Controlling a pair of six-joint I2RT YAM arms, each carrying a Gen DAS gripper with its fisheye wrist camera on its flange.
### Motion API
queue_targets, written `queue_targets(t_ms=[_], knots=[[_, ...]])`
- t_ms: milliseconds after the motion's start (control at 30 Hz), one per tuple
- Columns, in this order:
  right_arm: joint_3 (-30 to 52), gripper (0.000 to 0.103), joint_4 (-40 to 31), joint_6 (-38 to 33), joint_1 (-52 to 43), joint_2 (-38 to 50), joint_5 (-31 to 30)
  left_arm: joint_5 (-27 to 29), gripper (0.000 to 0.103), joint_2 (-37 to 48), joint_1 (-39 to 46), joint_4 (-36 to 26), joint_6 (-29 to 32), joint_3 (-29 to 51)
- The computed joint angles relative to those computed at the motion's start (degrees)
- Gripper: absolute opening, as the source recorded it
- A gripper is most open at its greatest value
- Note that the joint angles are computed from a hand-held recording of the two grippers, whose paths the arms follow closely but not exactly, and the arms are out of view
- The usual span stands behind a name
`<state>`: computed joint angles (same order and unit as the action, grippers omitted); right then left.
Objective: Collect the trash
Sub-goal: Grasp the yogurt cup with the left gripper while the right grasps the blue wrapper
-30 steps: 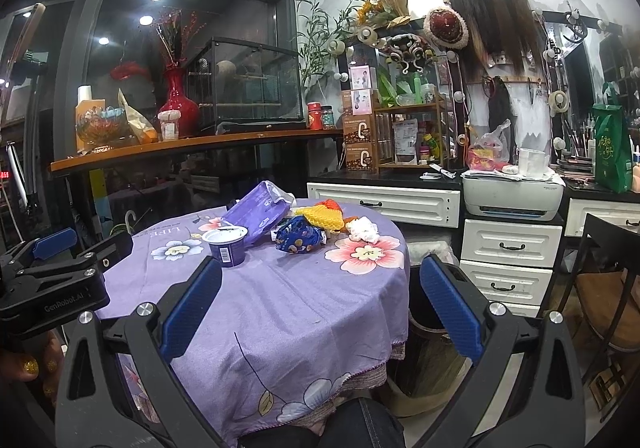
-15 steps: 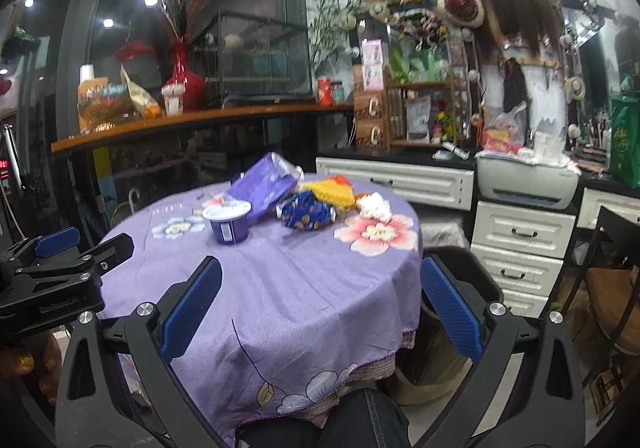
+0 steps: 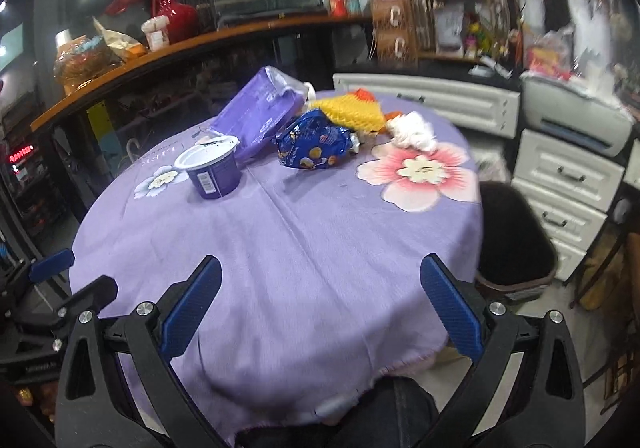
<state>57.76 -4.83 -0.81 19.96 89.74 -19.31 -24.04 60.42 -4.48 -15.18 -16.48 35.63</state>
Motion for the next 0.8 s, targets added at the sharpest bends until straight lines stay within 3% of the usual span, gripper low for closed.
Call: queue_targets(t_ms=[200, 367, 467, 667, 733, 800], knots=[[24.5, 0.098, -13.6, 2.7, 2.6, 16.6, -1.9, 10.8, 0.098, 9.9, 10.7, 0.8, 5.0, 9.6], [47.0, 0.098, -25.0, 4.1, 4.3, 29.6, -2.8, 13.0, 0.098, 16.8, 15.7, 0.6, 6.7, 17.2], [61.0, 0.096, -32.5, 4.1, 5.9, 37.7, 0.1, 13.6, 0.098, 21.2, 17.5, 0.0, 7.3, 21.3], [83.0, 0.075, -45.0, 4.6, 8.5, 51.3, 6.8, 14.8, 0.098, 26.8, 19.0, -0.1, 6.8, 25.9], [88.9, 0.060, -48.5, 5.6, 8.4, 55.2, 7.4, 14.3, 0.098, 27.8, 18.9, 0.3, 6.8, 26.4], [88.9, 0.044, -48.3, 7.2, 7.9, 56.0, 6.0, 14.7, 0.098, 29.4, 19.3, -0.4, 7.4, 27.9]])
